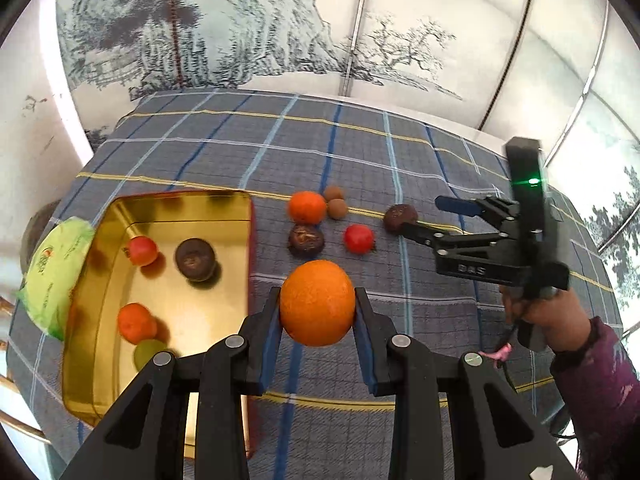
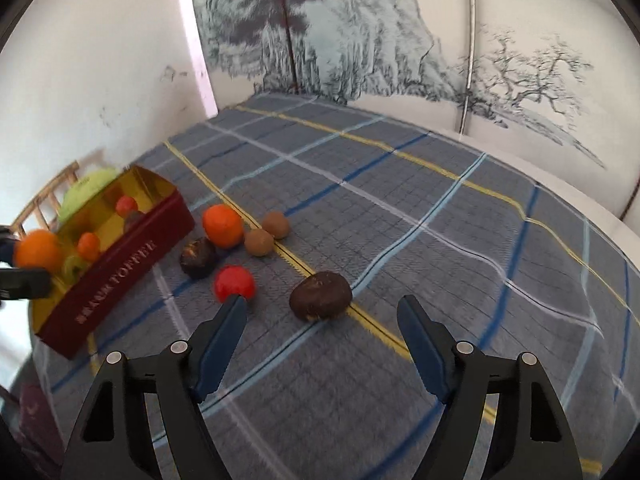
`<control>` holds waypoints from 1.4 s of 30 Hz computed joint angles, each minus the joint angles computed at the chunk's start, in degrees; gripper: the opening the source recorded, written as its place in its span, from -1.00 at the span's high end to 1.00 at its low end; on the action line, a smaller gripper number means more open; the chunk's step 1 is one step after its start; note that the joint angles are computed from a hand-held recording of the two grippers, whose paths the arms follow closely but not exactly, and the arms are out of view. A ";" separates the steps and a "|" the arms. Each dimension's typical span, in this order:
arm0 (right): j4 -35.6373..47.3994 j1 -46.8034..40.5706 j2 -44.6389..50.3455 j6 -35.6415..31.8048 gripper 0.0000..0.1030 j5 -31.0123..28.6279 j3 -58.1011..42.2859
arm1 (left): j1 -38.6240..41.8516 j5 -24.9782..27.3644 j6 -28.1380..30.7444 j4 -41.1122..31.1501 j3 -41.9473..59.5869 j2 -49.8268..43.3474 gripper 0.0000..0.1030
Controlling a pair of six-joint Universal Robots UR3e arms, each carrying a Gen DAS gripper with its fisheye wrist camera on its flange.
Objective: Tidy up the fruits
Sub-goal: 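Carry the orange into the tin with the left gripper while the right gripper grasps a dark round fruit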
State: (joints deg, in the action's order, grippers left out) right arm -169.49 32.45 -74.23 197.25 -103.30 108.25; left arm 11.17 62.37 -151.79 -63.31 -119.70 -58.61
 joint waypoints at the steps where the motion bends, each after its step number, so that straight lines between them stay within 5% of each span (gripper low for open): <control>1: 0.66 -0.43 0.93 -0.32 -0.46 0.37 -0.93 | 1.23 -0.37 0.72 -0.90 -0.10 0.75 0.43; 7: 4.16 -2.54 6.32 -2.07 -0.28 3.03 -6.73 | 9.07 -2.58 5.23 -6.47 -0.27 4.34 0.43; 10: 6.37 -2.62 8.36 -2.27 0.17 2.76 -9.32 | 13.05 -3.08 7.73 -8.70 -0.83 6.11 0.43; 24: -2.76 6.90 -6.83 10.20 0.18 -6.52 10.94 | 23.43 -3.03 16.08 -10.01 -6.64 8.39 0.43; 42: 1.52 14.84 -12.35 18.15 0.18 -14.37 13.07 | 8.42 7.10 4.01 23.08 -7.41 -12.73 0.43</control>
